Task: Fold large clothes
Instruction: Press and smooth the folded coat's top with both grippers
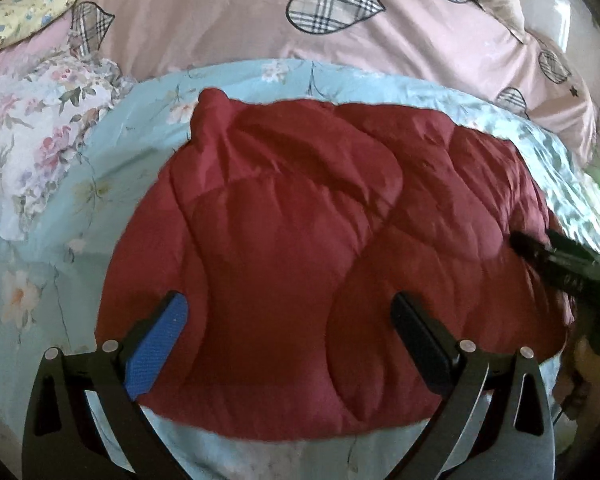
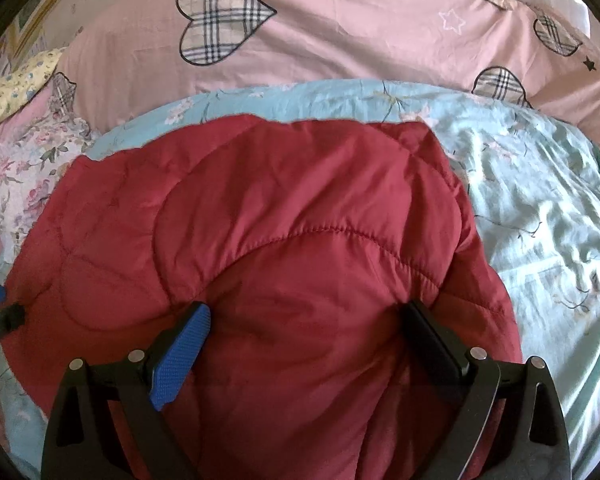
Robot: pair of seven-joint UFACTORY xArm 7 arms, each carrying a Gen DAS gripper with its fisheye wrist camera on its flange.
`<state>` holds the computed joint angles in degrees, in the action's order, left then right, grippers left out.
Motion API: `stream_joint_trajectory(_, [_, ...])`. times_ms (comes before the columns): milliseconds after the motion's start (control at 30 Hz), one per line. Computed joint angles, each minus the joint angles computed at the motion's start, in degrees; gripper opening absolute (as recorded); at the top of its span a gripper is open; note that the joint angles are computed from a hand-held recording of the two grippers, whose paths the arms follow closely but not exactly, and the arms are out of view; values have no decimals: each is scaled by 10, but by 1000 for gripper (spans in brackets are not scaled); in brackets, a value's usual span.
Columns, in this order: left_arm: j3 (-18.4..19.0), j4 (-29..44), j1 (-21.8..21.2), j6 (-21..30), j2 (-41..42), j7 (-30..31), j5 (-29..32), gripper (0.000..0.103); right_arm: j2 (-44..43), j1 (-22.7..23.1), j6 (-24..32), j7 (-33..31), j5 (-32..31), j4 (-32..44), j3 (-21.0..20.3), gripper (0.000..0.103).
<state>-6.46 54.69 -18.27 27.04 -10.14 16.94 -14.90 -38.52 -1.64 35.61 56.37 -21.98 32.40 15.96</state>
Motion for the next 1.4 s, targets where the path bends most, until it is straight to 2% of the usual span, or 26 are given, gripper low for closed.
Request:
stream_joint_trajectory(233, [3, -28, -1, 2, -14, 10, 0, 103, -89, 50, 82, 0, 25, -4, 32, 95])
stream_joint_trajectory(333, [4, -32, -3, -1, -7, 16, -3, 103, -89, 75, 111, -9, 53, -14, 25, 95])
stream_joint_trajectory(567, [-1, -29, -3, -19, 9, 20, 5, 103, -101, 73, 60, 3, 59, -65, 15, 96])
stream_joint_trajectory(833, [-6, -33, 0, -29, 11, 3, 18, 103, -106, 69, 59, 19, 55, -70, 31, 96])
stream_joint_trajectory(1000, [-6, -31, -1, -29, 13, -3, 25, 103, -113, 64, 103, 36, 36, -38, 58, 95])
stream_joint_trajectory(1167, [-7, -30, 0, -30, 13, -6, 34, 103, -116, 75, 53, 31, 46, -77, 25, 95])
stream_joint_trajectory(1400, [-12, -53, 4, -20, -25, -38, 69, 103, -119, 74, 70, 32, 54, -66, 31, 95])
